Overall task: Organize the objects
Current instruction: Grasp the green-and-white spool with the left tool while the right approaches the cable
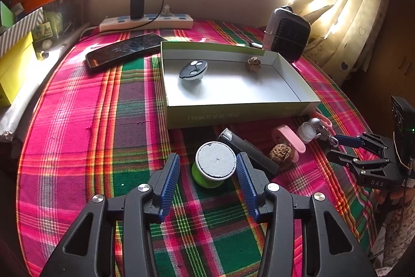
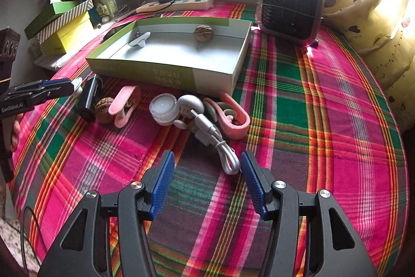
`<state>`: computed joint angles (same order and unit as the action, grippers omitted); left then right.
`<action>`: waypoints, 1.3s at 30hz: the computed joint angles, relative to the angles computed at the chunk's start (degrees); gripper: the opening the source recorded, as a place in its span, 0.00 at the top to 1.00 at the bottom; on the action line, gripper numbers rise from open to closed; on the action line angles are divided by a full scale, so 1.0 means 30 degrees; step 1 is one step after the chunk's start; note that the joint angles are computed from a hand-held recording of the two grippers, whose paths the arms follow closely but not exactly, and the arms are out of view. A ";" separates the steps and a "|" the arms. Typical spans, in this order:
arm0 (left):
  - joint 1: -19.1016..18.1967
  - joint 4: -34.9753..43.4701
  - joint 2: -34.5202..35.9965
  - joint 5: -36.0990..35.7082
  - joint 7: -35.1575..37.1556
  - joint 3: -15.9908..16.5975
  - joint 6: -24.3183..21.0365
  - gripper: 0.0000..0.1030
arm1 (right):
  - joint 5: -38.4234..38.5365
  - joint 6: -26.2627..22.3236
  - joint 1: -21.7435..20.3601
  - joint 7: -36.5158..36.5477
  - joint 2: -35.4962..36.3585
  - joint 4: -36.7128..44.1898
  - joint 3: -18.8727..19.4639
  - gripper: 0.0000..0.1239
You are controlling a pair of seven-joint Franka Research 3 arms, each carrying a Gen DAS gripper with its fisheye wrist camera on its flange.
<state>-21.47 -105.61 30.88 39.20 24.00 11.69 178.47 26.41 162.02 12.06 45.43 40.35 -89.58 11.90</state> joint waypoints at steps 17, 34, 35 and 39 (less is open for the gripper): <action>0.0868 0.0758 0.0476 -0.0440 0.0718 -0.1148 -0.1129 0.57 | -0.1522 0.0152 0.0886 0.1730 0.1331 0.1992 -0.0745 0.56; 0.1181 0.1572 0.1078 -0.0424 0.0560 -0.1406 -0.1917 0.57 | -0.1730 0.0737 0.0912 0.1753 0.1050 0.1391 -0.0658 0.80; 0.1175 0.1570 0.1090 -0.0419 0.0455 -0.1369 -0.1846 0.57 | -0.1749 0.0748 0.0934 0.1790 0.1060 0.1406 -0.0668 0.81; 0.1273 0.1544 0.1113 -0.0570 0.0252 -0.1388 -0.1642 0.57 | -0.1810 0.0797 0.0958 0.1906 0.1075 0.1408 -0.0697 0.84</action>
